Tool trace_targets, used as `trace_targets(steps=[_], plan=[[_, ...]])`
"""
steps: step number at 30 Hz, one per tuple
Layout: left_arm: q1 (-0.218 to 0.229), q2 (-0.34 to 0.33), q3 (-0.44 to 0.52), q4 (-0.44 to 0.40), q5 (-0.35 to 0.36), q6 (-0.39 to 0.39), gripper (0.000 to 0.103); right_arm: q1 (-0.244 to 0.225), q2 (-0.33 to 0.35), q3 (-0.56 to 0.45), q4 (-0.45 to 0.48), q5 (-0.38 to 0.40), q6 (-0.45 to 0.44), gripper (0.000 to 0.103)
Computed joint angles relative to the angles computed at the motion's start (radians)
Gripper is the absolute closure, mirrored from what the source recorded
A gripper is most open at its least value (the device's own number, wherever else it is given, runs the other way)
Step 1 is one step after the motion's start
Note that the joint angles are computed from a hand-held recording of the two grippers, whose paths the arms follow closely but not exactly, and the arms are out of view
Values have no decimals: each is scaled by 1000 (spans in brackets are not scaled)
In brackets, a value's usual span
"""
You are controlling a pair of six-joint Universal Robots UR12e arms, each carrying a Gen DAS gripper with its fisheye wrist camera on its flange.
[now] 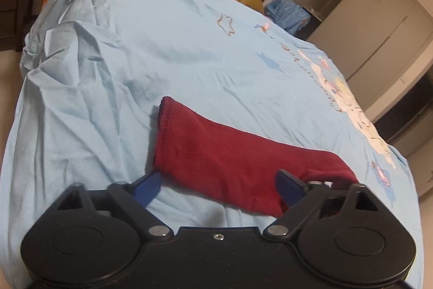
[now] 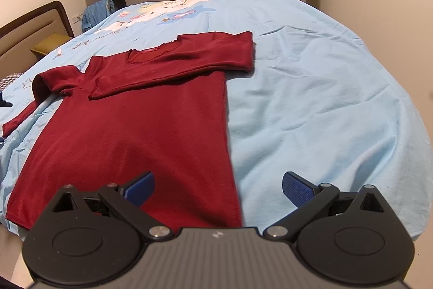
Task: Fold small clothes
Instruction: 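Grasp the remaining sleeve cuff with the left gripper and lift it, then carry the held sleeve across the shirt body with the left gripper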
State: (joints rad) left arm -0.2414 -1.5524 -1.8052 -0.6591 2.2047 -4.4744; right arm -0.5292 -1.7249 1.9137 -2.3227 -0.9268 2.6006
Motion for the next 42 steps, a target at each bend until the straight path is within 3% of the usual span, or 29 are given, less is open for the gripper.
trace_targets(steps=[5, 7, 10, 19, 29, 34, 42], plan=[[21, -5, -7, -25, 14, -117, 65, 9, 1, -4, 1, 1, -11, 0], [19, -10, -6, -32, 49, -129, 91, 11, 0, -4, 3, -3, -9, 0], [12, -18, -2, -10, 99, -83, 97, 13, -1, -5, 12, -13, 0, 0], [19, -17, 32, 93, 234, 167, 98, 15, 6, -10, 27, -11, -2, 0], [78, -34, 111, 205, 222, 488, 98, 19, 11, -10, 44, -3, -3, 0], [50, -81, 177, 287, 200, 633, 99, 19, 12, -10, 41, 5, -6, 0], [-49, -189, 318, 402, 147, 889, 99, 8, 17, -8, 36, 19, 9, 0]])
